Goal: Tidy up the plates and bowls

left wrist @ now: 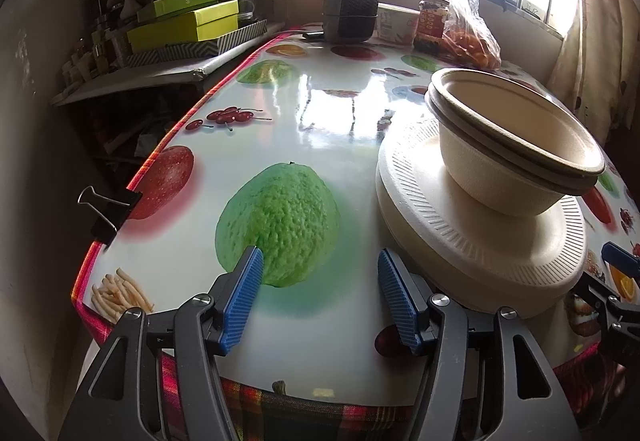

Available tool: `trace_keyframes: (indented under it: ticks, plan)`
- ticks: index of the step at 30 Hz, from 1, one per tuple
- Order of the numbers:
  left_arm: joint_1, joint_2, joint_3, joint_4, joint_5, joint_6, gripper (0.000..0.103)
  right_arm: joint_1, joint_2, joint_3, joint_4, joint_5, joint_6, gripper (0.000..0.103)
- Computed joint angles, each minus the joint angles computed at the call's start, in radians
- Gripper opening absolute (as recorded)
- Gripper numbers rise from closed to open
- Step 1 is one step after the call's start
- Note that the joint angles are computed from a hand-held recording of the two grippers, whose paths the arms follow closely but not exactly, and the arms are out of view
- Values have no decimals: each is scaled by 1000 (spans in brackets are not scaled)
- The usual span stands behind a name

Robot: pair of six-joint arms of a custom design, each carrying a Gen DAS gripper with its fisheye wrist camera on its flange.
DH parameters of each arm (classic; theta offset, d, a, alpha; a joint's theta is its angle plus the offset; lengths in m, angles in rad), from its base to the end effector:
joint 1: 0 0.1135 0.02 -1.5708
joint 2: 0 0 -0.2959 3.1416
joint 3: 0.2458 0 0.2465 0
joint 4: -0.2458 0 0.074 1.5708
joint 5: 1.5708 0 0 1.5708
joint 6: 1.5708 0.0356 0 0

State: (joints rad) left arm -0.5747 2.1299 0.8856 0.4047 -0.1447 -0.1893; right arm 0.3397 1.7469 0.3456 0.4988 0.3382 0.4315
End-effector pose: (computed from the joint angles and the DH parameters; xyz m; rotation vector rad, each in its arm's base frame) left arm 0.3246 -0.2041 0.0758 0.3952 2.3740 -0.1815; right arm 0.2283 0.0681 0.0948 0.2524 2.3923 -0.0663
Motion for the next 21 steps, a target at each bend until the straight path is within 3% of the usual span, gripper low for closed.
trace_keyframes:
  ticks: [6,21]
  plan:
    - [-2,7,2,7,-2,0,64,3,11,2,10,0,-1,96]
    - [-8,12,-1,22,-11,-7,66,13,20,4,7,22,18,102]
